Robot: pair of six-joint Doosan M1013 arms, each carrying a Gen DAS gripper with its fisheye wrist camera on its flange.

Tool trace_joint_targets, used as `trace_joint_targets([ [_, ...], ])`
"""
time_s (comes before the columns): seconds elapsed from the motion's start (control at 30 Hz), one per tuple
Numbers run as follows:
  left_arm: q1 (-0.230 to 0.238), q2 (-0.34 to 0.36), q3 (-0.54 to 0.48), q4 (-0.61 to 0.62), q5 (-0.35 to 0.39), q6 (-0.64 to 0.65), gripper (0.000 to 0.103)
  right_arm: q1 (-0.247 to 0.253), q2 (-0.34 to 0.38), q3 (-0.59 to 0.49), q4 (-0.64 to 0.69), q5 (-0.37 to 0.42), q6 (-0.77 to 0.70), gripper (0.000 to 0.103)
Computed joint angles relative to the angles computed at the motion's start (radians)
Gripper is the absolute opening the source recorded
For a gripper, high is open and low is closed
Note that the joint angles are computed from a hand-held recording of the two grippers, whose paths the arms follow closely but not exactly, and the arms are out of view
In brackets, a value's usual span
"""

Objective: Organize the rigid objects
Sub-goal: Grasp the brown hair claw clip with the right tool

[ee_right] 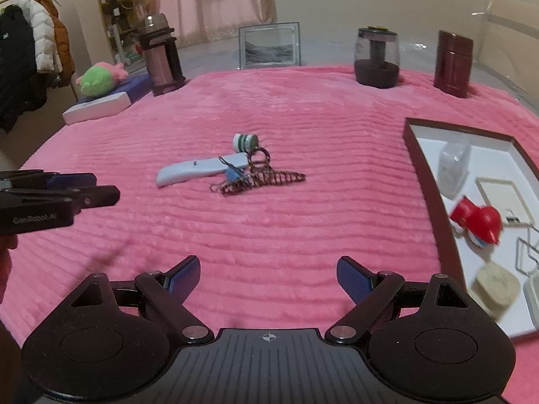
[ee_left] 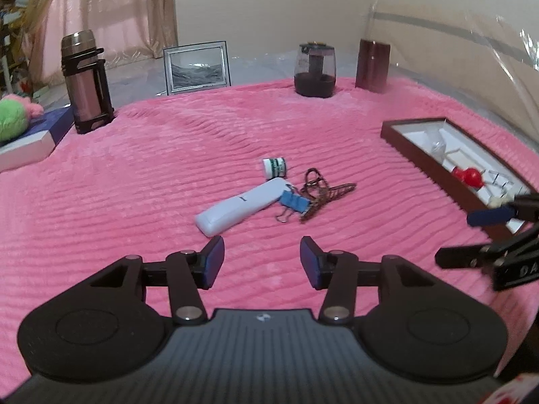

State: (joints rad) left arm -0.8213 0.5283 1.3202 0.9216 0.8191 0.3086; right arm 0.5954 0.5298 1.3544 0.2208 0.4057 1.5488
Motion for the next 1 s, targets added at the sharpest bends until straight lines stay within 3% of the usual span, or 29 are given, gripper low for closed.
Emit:
trace_joint_targets([
  [0.43, 0.095, 0.05, -0.046, -0.12, -0.077, 0.248, 0.048, -0.015, 0.143, -0.231, 0.072, 0.082, -0.132, 0.084],
  [0.53, 0.113, 0.065, -0.062, -0.154, -0.096, 0.308, 0.048, -0.017, 0.183, -0.295, 0.069, 0.117, -0.147, 0.074],
  [1.0, 0.176, 0.123, -0.131, -0.311, -0.15, 0.559, 0.051, -0.028, 0.355, -0.572, 0.051, 0.3, -0.15, 0.049],
])
